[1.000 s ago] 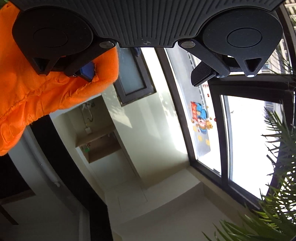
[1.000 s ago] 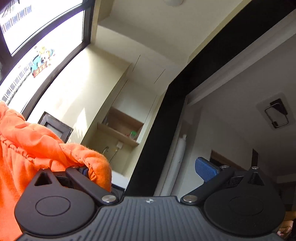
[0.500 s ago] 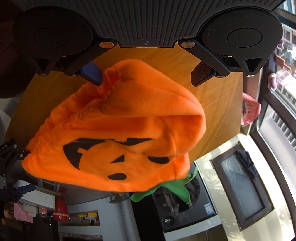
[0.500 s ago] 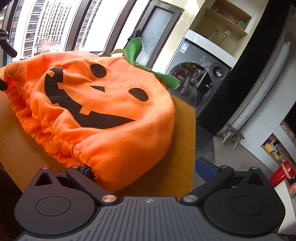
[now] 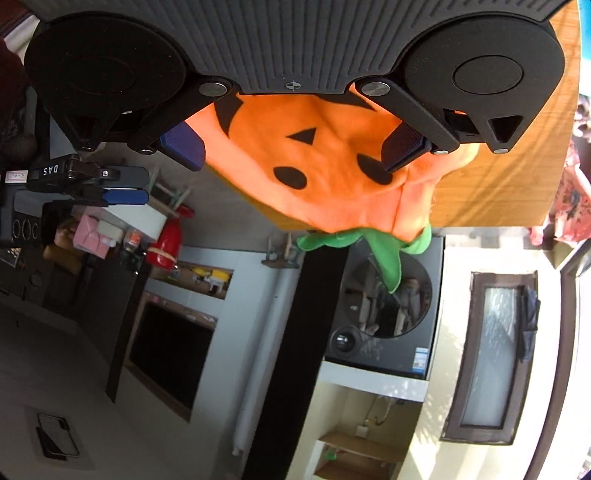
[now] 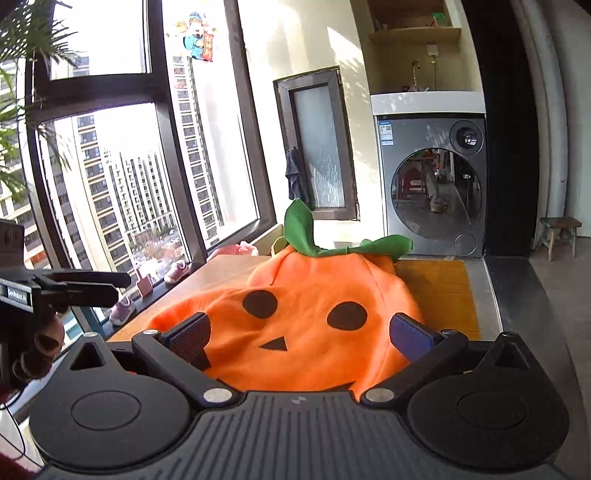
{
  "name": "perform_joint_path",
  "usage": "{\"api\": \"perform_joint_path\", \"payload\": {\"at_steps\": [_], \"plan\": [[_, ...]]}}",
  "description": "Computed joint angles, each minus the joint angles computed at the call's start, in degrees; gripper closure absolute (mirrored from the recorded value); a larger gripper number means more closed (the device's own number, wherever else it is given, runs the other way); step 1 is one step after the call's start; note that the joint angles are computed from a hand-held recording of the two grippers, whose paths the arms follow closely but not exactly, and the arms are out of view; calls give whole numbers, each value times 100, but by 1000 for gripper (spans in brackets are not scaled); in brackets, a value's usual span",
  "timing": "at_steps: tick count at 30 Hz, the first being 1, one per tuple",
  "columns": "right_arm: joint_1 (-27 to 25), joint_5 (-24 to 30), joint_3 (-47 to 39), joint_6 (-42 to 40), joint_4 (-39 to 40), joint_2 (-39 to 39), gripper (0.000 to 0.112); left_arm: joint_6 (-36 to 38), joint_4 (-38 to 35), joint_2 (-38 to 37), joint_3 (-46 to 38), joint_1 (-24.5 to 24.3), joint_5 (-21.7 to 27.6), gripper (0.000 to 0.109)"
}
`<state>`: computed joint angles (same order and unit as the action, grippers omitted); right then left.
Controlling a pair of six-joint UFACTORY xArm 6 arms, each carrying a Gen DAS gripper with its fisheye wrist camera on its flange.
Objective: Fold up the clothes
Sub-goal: 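Lay the costume flat face-up with both grippers, green leaves outward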
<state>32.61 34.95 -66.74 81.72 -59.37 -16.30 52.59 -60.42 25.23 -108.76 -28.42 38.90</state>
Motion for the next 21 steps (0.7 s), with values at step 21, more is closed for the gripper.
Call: {"api": "perform_joint_path", "payload": {"at_steps": [21], "plan": [[-456, -647, 1014, 144, 843, 394, 9, -897, 1484, 65, 668, 72, 991, 6]]}}
